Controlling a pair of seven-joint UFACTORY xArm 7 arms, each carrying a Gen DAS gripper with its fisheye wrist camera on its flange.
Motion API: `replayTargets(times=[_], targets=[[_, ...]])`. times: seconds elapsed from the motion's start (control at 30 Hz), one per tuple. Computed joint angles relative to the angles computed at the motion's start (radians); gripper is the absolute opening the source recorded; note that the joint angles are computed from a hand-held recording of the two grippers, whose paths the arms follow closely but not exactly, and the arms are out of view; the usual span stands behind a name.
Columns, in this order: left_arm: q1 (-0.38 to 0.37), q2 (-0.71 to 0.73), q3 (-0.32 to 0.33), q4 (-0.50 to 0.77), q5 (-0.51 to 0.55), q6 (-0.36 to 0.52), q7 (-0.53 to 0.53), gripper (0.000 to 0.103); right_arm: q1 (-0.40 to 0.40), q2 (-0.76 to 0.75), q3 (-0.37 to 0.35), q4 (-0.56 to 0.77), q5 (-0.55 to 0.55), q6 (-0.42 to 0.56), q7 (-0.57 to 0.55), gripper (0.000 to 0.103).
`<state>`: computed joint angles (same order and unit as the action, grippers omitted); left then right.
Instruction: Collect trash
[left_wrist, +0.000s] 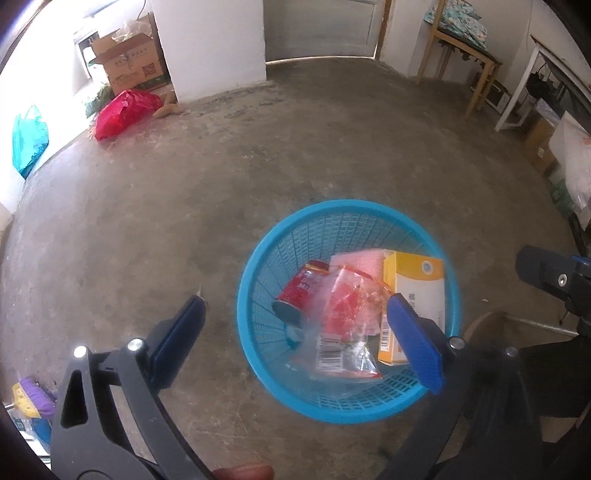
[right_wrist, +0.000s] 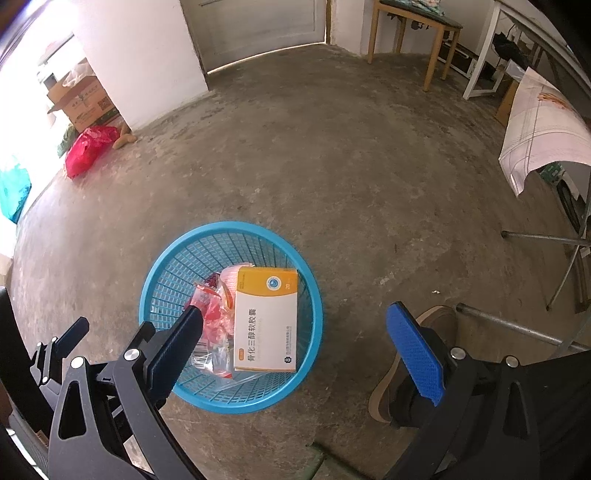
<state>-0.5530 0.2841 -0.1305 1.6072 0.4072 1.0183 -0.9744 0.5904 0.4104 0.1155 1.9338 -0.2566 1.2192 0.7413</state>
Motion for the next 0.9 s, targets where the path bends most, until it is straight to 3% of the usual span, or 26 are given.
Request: replayTargets(times=[0.9], targets=[[0.019, -0.030, -0.014, -0.046, -0.044, -0.012, 0.025, 0.095, 0.040, 0.028, 0.015, 0.040, 0.020, -0.005, -0.133, 0.097]])
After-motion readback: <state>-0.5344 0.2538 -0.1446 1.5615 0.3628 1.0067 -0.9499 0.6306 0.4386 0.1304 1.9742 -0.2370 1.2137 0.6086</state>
